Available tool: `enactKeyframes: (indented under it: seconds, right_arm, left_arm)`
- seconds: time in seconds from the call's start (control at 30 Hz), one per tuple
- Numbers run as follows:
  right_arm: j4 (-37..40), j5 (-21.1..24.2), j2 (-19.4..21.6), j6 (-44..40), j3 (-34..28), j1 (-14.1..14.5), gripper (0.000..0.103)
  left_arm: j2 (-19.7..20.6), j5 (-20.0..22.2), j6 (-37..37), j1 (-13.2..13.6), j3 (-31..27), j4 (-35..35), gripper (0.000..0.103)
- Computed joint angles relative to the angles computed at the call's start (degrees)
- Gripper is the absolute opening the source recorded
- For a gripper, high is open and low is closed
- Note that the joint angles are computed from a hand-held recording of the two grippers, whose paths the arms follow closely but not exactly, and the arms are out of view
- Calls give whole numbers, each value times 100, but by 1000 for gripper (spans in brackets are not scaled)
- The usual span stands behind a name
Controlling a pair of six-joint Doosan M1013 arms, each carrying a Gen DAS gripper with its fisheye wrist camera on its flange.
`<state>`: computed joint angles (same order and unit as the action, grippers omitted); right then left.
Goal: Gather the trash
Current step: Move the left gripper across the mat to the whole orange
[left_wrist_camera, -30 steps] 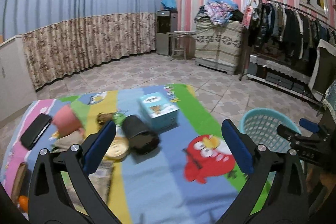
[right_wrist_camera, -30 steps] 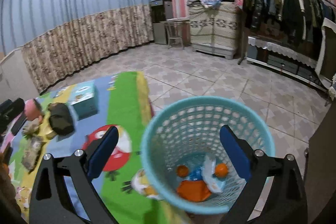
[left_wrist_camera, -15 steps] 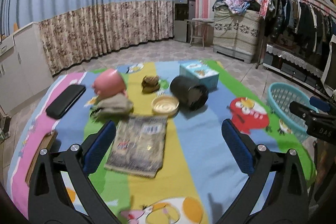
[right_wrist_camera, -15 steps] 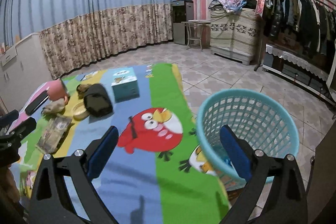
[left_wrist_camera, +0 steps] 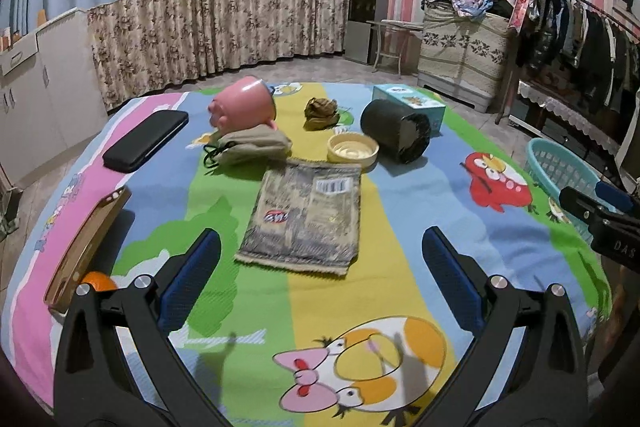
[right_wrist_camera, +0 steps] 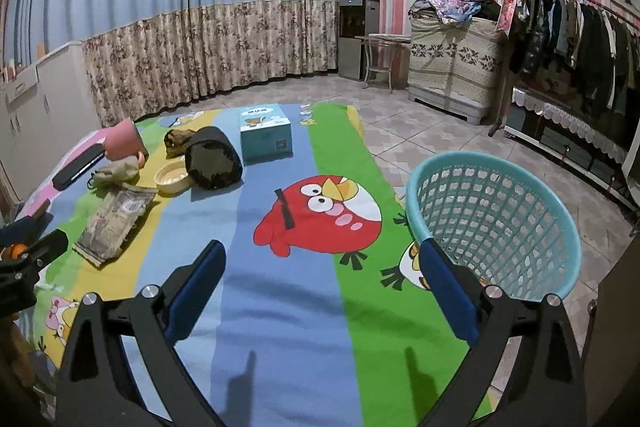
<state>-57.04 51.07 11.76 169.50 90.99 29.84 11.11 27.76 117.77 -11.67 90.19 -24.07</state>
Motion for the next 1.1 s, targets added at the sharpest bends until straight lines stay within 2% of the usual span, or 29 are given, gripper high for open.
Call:
enactKeyframes:
  seconds: [0.43, 0.8, 0.97, 1.1]
  right_arm:
    - [53, 29, 108, -126, -55, 97, 95]
    - [231, -19, 179, -257, -111, 94, 95]
    - [260, 9, 242, -363, -162, 115, 95]
    - [270, 37, 256, -399, -179, 119, 95]
  left_arm:
    - [-48, -8, -193, 187, 216, 264, 97]
    - [-34, 163, -577, 754, 281, 619, 97]
    - [142, 442, -780, 944, 61, 528, 81]
    - [235, 459, -946, 949, -66, 711, 76]
